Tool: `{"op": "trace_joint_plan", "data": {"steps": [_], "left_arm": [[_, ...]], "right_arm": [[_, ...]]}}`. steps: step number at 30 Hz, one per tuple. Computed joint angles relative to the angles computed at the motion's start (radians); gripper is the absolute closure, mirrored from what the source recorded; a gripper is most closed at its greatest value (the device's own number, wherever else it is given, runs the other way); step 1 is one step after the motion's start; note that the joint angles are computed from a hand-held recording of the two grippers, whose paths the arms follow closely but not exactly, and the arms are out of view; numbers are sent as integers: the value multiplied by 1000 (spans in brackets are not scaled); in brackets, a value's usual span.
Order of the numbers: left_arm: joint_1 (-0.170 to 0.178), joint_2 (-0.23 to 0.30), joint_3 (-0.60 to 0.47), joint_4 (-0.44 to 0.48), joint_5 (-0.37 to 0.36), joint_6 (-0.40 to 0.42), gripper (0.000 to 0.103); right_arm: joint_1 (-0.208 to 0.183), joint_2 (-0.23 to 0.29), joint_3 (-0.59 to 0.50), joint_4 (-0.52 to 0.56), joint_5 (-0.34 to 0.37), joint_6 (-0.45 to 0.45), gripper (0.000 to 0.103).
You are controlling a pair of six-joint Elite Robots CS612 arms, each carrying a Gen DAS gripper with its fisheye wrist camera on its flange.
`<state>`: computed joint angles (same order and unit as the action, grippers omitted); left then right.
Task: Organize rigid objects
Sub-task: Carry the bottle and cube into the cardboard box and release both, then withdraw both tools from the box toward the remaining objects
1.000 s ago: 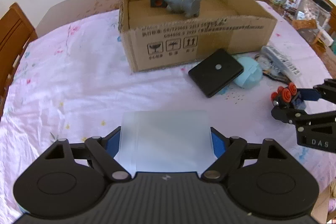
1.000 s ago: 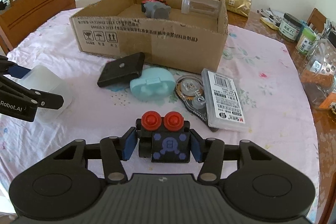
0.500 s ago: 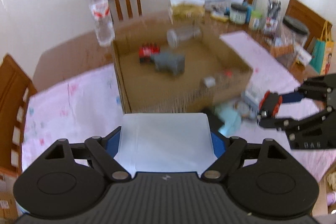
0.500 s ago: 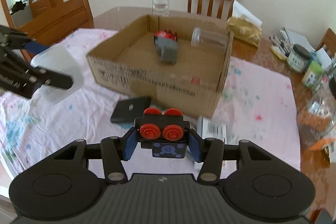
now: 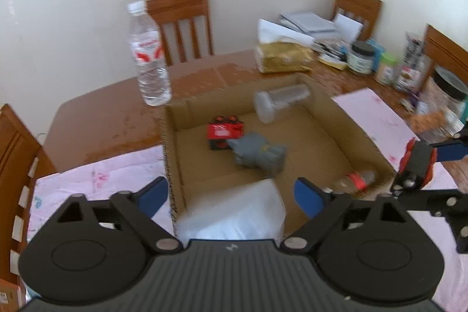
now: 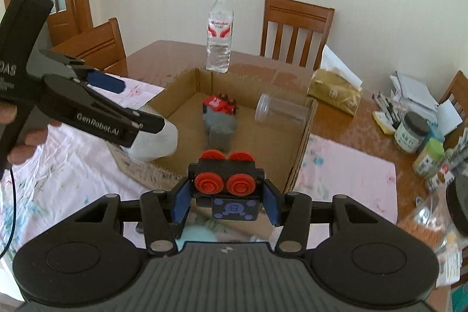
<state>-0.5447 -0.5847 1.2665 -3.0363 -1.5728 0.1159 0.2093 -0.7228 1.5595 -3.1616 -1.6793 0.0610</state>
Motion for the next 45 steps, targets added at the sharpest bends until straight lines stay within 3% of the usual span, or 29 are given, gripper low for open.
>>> {"op": "trace_joint_plan", "data": {"steps": [6,15,17,18,19,24,32,39,45], "left_arm": [[10,-33,70,-33,-6,-70,6],[9,-89,186,-84,58,-145,4],[9,-93,197,-90,72,-161,4],[10,-96,201,-92,77,-168,4],[10,-97,204,-91,81,-173,4],[9,-102,218,-99,117,-173,4],[-5,-99,230,-127,175,-166,4],[-16,-106,256,-130,160,-180,4],[-29,-110,272,-102,151,-229,4]], "right_arm": [[-12,24,-51,36,8,-17,47],[-29,72,-159,135,-4,-38,46],[-33,87,-189,151,-12,-24,25],[-33,93,-200,154,-24,-19,9],[-33,98,-205,143,-31,-17,4],[-29,102,-216,133,-59,-20,0],[-27,68,-146,122,-61,26,0],[-27,40,-54,125,-75,117,0],[-18,49,-15,164,-99,174,0]]}}
